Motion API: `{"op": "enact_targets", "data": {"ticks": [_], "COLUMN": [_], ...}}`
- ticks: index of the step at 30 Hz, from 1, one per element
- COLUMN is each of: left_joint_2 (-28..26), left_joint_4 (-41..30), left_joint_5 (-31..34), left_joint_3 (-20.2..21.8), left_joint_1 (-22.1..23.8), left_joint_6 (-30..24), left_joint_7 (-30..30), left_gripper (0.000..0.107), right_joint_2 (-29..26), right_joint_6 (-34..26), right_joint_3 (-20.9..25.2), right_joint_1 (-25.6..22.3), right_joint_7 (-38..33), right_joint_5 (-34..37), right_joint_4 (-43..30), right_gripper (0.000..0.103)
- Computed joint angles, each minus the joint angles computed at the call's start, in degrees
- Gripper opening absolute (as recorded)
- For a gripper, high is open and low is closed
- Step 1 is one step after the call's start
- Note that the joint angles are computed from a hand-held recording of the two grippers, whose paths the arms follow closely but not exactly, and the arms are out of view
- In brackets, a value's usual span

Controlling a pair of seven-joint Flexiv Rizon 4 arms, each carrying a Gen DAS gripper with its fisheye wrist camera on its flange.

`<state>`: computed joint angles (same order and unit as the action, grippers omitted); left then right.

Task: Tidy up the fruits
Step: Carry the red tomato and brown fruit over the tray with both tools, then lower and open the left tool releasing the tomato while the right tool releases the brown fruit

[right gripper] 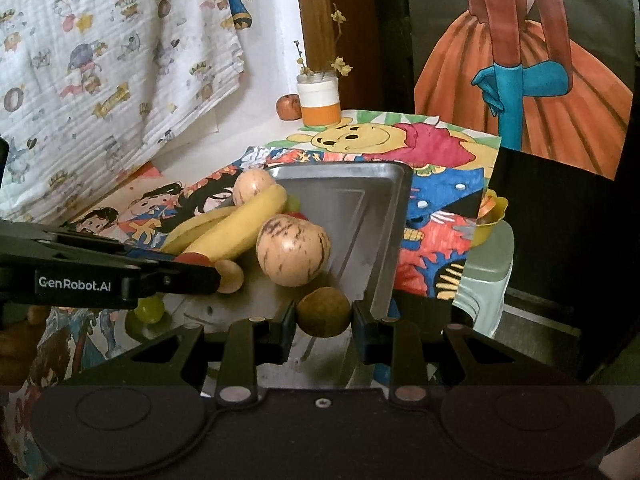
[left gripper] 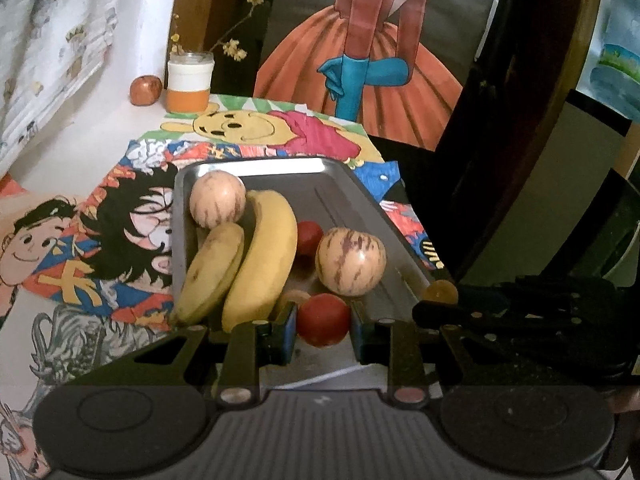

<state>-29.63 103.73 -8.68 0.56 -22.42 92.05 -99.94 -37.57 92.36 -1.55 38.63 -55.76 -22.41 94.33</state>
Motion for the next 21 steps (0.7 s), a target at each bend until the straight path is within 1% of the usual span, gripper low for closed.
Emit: {"op": "enact_targets", "data": {"ticks": [4, 15, 21], "left_joint_2": [0.1, 0.0, -0.1], "left_joint_4": [0.3, 0.4, 0.3], "left_joint_5": [0.2, 0.7, 0.9], "left_joint_3": [0.1, -0.2, -0.3], "left_joint_1": [-0.1, 0.1, 0.3], "left_joint_6": [-0.7, -2.2, -2.9], "left_joint_7": [-0.1, -0.4, -0.7], "left_gripper": [0.03, 0.03, 0.03], "right_joint_2": [0.3, 0.0, 0.1], "right_joint_6": [0.4, 0.6, 1.4], "right_joint_3": [-0.6, 0.3, -0.7], "right_joint_1": [0.7, 0.4, 1.2], "right_joint_7": [0.1, -0.4, -0.1], "right_joint_5": [0.0, 0.4, 0.7], "right_joint_4": [0.9, 1.2, 1.8], "right_gripper": [0.032, 0.032, 0.032]}}
